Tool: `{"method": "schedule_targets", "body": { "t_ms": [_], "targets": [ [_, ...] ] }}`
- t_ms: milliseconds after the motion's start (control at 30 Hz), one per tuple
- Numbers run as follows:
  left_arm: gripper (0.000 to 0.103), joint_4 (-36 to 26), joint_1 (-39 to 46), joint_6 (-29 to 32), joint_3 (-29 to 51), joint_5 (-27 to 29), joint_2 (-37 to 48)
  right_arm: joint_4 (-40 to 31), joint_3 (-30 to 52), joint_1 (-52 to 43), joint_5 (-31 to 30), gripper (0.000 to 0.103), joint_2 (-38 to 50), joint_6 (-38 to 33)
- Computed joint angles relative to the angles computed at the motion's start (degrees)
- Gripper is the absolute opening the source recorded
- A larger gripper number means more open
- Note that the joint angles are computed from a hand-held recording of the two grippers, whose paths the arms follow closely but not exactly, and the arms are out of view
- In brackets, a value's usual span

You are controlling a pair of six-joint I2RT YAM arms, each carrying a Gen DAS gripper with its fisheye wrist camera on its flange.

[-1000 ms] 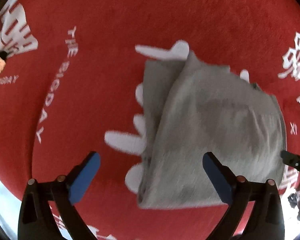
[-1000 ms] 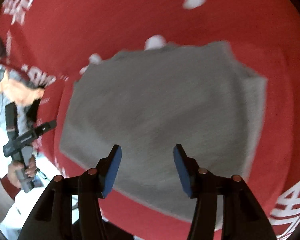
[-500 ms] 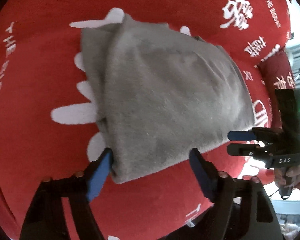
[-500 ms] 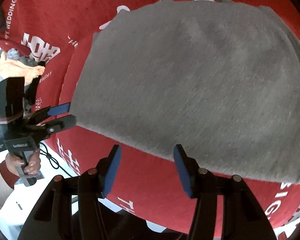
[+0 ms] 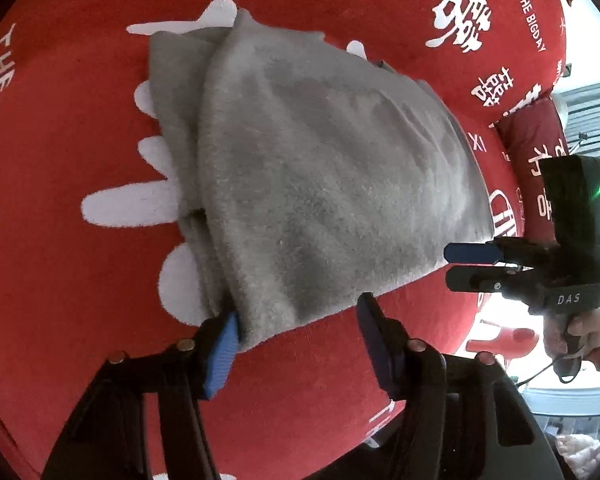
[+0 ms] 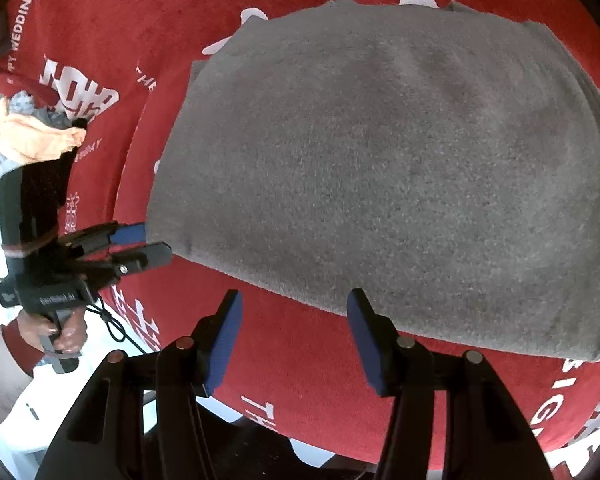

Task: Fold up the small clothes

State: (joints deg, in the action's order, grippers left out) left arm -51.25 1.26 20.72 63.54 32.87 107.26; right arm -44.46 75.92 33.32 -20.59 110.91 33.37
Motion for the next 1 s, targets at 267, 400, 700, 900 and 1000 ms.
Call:
{"method": "schedule_targets", "body": {
  "t_ms": [267, 400, 700, 900, 1000],
  "targets": [
    [0.007, -0.3, 0.7, -5.4, 3.3, 0.3, 3.5, -0.4, 0.8, 0.1, -0.5, 0.058, 0.7, 1.1],
    [0.008, -0.4, 1.2, -5.2, 2.8, -1.8, 4.7, -1.4, 2.2, 0.3, 0.0, 0.058, 1.2, -0.5],
    [0.007, 3.6, 2.1, -4.1, -1.9, -1.8, -2.7, -1.8, 3.0, 0.5, 0.2, 0.058, 0.8, -0.3],
    [0.007, 3.4, 6.8, -2.2, -4.5, -3.2, -0.7, -2.0, 2.7, 1.0, 0.2, 0.058, 1.3, -0.2],
    [0.007, 4.1, 4.9, -3.6, -5.0, -5.5, -2.9, -0.5, 3.0, 1.5, 0.4, 0.058, 2.1, 1.0]
  ]
}}
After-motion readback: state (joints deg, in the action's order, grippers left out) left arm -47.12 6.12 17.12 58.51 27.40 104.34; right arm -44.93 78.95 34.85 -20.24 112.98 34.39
